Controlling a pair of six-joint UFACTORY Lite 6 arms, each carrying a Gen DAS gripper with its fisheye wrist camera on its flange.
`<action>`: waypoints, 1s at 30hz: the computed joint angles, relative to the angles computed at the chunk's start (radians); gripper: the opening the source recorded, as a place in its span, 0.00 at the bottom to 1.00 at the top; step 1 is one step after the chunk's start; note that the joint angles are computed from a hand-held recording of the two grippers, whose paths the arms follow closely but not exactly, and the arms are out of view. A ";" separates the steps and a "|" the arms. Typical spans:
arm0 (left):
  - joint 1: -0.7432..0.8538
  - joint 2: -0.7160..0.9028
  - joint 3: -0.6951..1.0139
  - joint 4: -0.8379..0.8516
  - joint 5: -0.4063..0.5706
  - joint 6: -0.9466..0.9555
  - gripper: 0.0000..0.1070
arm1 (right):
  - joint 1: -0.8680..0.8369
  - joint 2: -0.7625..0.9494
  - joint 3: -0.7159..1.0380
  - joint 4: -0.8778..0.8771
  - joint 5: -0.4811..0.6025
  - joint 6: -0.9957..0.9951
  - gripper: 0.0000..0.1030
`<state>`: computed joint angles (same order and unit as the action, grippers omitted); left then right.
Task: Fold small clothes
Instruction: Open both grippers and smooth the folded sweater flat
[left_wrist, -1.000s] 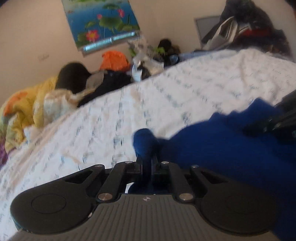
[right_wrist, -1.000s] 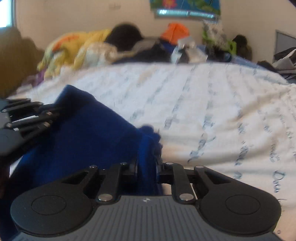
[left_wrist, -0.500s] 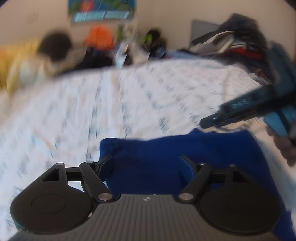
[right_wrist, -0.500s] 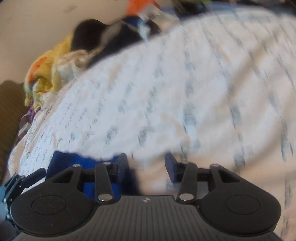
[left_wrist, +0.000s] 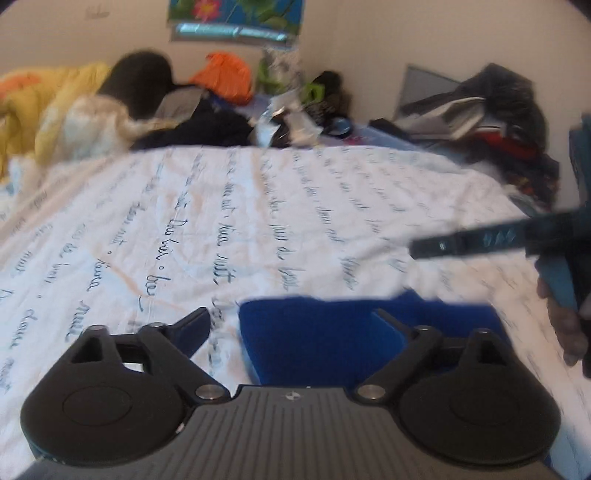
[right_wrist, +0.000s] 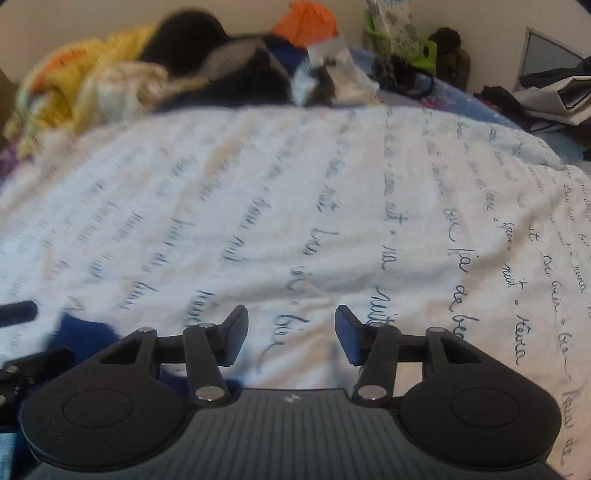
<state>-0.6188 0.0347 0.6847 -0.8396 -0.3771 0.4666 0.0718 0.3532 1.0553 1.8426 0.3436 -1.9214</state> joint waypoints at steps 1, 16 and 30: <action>-0.060 -0.052 -0.056 -0.044 -0.017 0.031 0.88 | -0.022 -0.090 -0.105 0.004 0.083 -0.014 0.67; -0.529 -0.201 -0.303 -0.324 -0.200 0.164 0.95 | -0.156 -0.404 -0.468 -0.209 0.316 0.086 0.83; -0.555 -0.017 -0.265 -0.179 -0.184 -0.067 0.96 | -0.279 -0.404 -0.602 -0.421 0.519 0.203 0.71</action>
